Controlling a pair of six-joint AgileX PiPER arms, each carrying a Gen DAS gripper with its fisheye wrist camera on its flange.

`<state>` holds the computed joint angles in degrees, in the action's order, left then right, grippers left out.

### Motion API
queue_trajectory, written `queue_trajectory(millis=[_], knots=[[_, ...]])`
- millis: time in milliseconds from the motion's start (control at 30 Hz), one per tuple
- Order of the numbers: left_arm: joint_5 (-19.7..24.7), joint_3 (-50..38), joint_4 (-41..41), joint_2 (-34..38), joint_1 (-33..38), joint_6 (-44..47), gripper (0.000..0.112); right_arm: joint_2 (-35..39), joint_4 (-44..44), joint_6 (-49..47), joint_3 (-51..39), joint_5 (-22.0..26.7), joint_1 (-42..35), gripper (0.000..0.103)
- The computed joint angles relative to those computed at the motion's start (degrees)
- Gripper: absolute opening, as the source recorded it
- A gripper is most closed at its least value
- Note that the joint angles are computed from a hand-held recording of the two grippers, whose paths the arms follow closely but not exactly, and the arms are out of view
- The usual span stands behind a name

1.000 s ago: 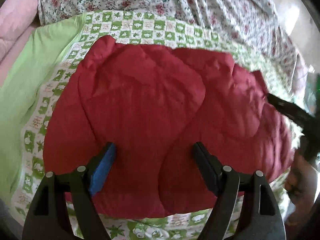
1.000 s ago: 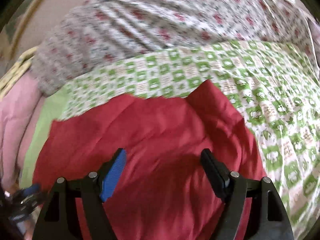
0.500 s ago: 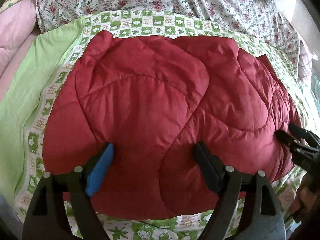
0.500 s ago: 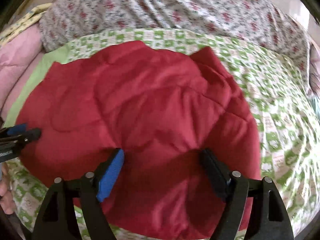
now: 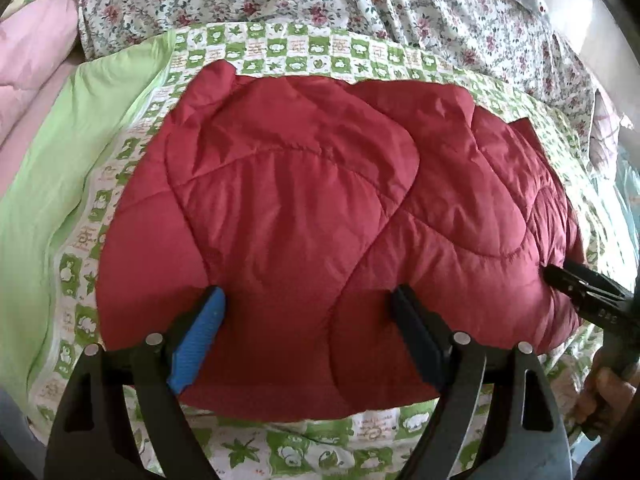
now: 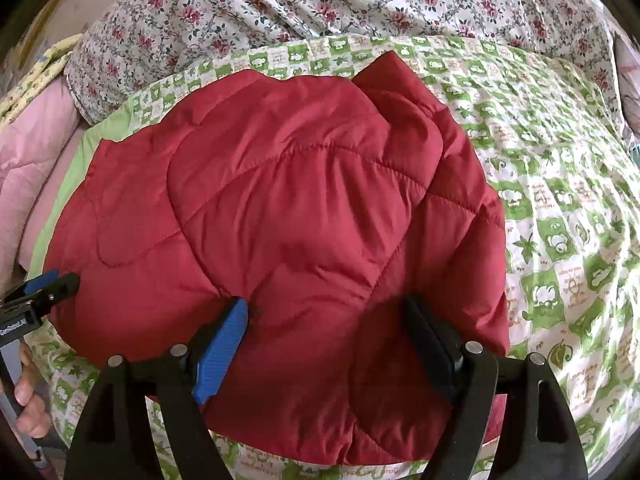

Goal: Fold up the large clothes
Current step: 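Press and smooth the folded red jacket flat with both grippers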

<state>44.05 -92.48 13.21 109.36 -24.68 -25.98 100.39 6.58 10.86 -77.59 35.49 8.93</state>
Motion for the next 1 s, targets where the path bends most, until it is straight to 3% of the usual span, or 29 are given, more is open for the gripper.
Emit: queue_trajectory(millis=[100,300,467,600,667,800,867,1000], knots=[[-2.60,2.06,0.11,-1.73,1.71,-1.13,0.085,-0.35,1.38,-1.04,0.43,0.05,-0.49,0.081],[-3.40,1.07,-2.32,1.08,4.13,1.70,0.086,-0.68,3.45,-2.56,0.92,0.16,-1.29,0.081],[-2.43,-0.57,-1.25,2.15,3.61,1.24,0.088,-2.10,2.40,-0.76,0.61,0.43,-0.91,0.081],[-1.20,-2.28,-2.23,2.62,3.75,2.15,0.088,-4.75,2.32,-1.71,-0.73,-2.83,1.08,0.082],[-0.87,-3.52,-2.78,3.10,3.79,1.94,0.088,-2.70,3.10,-3.65,-4.71,-1.32,1.98,0.082],[1.94,-9.95,-4.49,6.13,3.63,3.58,0.088,8.12,-1.34,-3.26,-19.24,5.84,4.51,0.082],[6.39,-17.78,-3.77,11.10,2.91,4.59,0.088,13.38,-4.14,-1.23,-25.50,9.41,4.62,0.082],[12.00,-30.01,-1.19,19.18,2.05,5.02,0.089,18.50,-5.06,1.15,-29.86,9.12,2.28,0.082]])
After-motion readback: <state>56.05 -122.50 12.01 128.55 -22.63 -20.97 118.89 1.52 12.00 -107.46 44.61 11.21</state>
